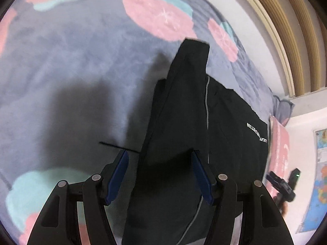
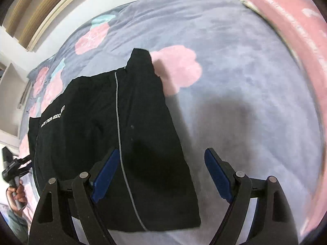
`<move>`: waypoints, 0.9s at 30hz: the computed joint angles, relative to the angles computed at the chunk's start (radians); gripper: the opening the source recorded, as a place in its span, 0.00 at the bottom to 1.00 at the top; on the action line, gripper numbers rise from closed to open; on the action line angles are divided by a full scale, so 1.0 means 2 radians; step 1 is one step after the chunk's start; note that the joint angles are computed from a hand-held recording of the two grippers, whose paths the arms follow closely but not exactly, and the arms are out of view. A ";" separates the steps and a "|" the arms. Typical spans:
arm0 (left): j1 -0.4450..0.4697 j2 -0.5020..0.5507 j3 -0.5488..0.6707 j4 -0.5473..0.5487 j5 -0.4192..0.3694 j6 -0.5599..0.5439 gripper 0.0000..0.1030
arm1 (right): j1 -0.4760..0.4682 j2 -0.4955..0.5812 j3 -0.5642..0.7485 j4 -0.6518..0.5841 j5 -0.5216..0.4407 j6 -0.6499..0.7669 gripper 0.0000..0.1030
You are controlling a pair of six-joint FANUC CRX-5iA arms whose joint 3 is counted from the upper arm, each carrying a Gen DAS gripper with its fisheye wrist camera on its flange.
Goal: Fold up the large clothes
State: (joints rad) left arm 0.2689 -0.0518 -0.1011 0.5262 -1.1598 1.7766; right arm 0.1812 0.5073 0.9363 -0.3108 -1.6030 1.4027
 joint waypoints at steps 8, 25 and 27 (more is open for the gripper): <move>-0.002 0.007 -0.088 0.117 0.068 -0.079 0.64 | -0.014 0.052 0.028 -0.077 -0.023 0.021 0.86; -0.026 0.023 -0.139 0.239 0.099 -0.160 0.53 | -0.050 0.122 0.109 -0.212 -0.090 0.010 0.79; -0.033 0.032 -0.144 0.251 0.104 -0.141 0.61 | -0.043 0.121 0.108 -0.209 -0.083 0.012 0.83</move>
State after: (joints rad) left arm 0.2026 0.0130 -0.3893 1.0289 -0.9527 1.4955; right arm 0.0953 0.7496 1.1517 -0.7291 -1.7698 1.4269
